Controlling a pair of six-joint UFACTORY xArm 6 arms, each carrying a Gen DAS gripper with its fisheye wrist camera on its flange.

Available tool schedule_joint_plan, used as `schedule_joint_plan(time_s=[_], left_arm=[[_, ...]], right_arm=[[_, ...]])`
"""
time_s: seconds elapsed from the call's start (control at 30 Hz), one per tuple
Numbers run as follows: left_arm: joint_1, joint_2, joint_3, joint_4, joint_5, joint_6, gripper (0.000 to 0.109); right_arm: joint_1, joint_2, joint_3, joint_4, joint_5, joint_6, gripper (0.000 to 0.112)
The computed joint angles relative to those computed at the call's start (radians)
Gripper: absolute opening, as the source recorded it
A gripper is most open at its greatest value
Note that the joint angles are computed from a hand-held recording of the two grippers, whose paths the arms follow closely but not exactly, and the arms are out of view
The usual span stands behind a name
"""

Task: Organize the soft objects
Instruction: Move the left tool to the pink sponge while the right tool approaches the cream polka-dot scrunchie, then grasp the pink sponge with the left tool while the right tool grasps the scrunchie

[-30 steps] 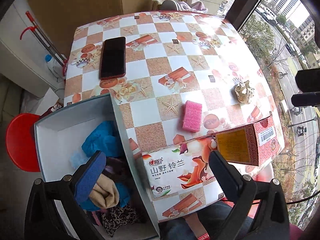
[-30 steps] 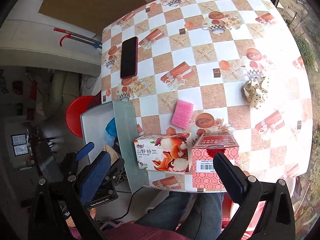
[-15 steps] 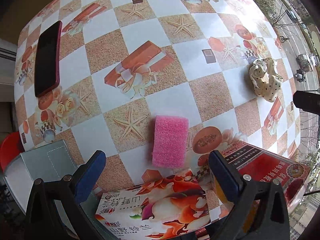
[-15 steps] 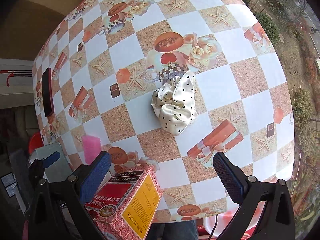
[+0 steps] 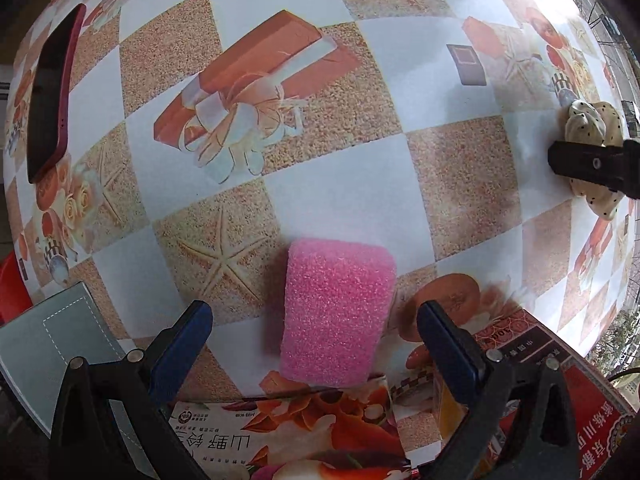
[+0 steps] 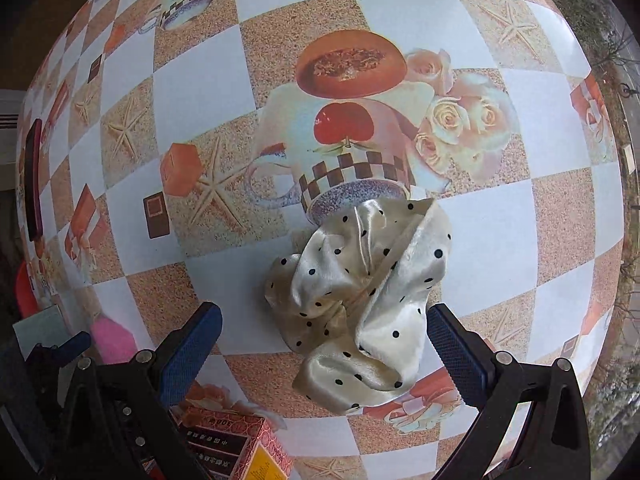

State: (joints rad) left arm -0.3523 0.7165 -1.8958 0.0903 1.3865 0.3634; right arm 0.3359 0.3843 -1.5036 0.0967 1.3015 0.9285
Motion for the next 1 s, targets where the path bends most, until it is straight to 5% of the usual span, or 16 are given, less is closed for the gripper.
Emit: schedule_joint_plan(time_s=[0.2,0.5,0.8,0.9,0.93,1.0], left_arm=[[-0.002,-0.025,0.06,0.006,-0.044,0.009,0.103],[-0.022,-0.015,0.041,0.001,-0.037,0.015,0.102],[-0.078,-0.048,0.061,-0.009,-0.071,0.037,0.076],[-0.085,-0.072,0.072,-0.019,-0.075,0.033,0.057],[-0.086,-0.077,0.075,-0.02,-0.08,0.037,0.047],[-0.081,-0.078,0.069,-0.035,-0.068,0.039,0.047]], right_arm=[[0.041,0.069,-0.095,-0.083,0.113,-0.055,0.103],[0.055,0.045,-0.068,-0.091,0.102,-0.05,0.103],[0.034,0.136,-0.183,-0.071,0.15,-0.09,0.103],[0.036,0.12,-0.162,-0.082,0.126,-0.086,0.102],[0.04,0.118,-0.161,-0.096,0.131,-0.087,0.098],[0.052,0.101,-0.146,-0.128,0.122,-0.089,0.088]])
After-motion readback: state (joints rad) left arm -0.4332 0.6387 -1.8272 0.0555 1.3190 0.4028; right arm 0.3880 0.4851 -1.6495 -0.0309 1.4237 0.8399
